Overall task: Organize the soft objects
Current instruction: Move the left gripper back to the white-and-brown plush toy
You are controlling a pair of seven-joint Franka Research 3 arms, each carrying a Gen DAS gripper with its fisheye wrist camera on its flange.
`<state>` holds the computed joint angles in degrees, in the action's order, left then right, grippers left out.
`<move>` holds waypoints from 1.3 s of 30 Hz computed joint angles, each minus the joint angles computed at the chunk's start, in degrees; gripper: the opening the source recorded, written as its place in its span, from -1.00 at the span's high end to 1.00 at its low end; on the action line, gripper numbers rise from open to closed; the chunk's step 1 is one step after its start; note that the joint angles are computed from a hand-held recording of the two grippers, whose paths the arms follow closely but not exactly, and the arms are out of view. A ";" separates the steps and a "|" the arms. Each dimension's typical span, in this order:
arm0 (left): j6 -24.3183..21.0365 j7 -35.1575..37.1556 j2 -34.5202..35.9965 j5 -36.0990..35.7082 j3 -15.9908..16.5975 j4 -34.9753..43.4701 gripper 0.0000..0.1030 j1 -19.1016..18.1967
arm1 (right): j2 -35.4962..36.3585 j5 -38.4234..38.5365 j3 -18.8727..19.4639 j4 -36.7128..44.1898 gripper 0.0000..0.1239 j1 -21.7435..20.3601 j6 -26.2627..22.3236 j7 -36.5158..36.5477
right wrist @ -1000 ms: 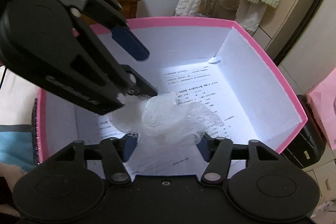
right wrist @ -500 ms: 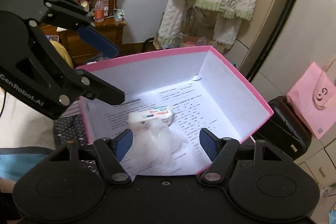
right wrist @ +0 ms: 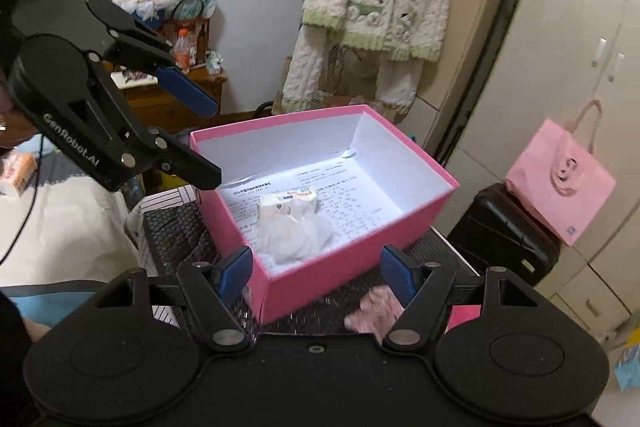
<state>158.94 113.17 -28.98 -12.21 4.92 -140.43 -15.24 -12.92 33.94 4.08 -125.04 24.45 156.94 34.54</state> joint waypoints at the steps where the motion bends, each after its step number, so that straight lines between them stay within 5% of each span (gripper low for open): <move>1: -0.20 0.55 -0.51 -0.34 0.07 -0.22 -0.41 -0.74 | -1.83 1.28 -0.82 -1.60 -0.24 0.04 -0.23 -0.97; 12: -1.30 6.74 1.55 -5.96 -0.21 0.11 -0.45 -9.53 | -11.88 6.20 -5.97 -13.95 -0.27 -1.46 -0.51 -1.56; 22: 3.81 12.82 13.75 -18.64 -3.59 5.35 -0.46 -12.04 | -4.52 19.08 -10.31 -14.13 -0.28 0.41 3.35 -14.04; 30: 9.63 4.77 25.36 -15.38 -12.05 12.12 -0.46 -5.48 | 6.61 41.99 -9.44 -6.90 -0.28 0.69 7.54 -40.31; 35: 17.45 -23.32 31.02 10.95 -14.91 12.73 -0.46 -0.20 | 9.26 49.54 -7.05 -5.27 -0.28 -2.47 4.17 -51.90; 39: 18.84 -17.37 31.76 -0.53 -20.24 12.50 -0.47 3.78 | 10.54 58.51 -3.93 -4.66 -0.30 -4.53 6.47 -64.30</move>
<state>177.78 95.81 2.78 -12.74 -15.32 -127.93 -11.46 -2.38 92.45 0.15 -129.70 19.92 163.41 -29.76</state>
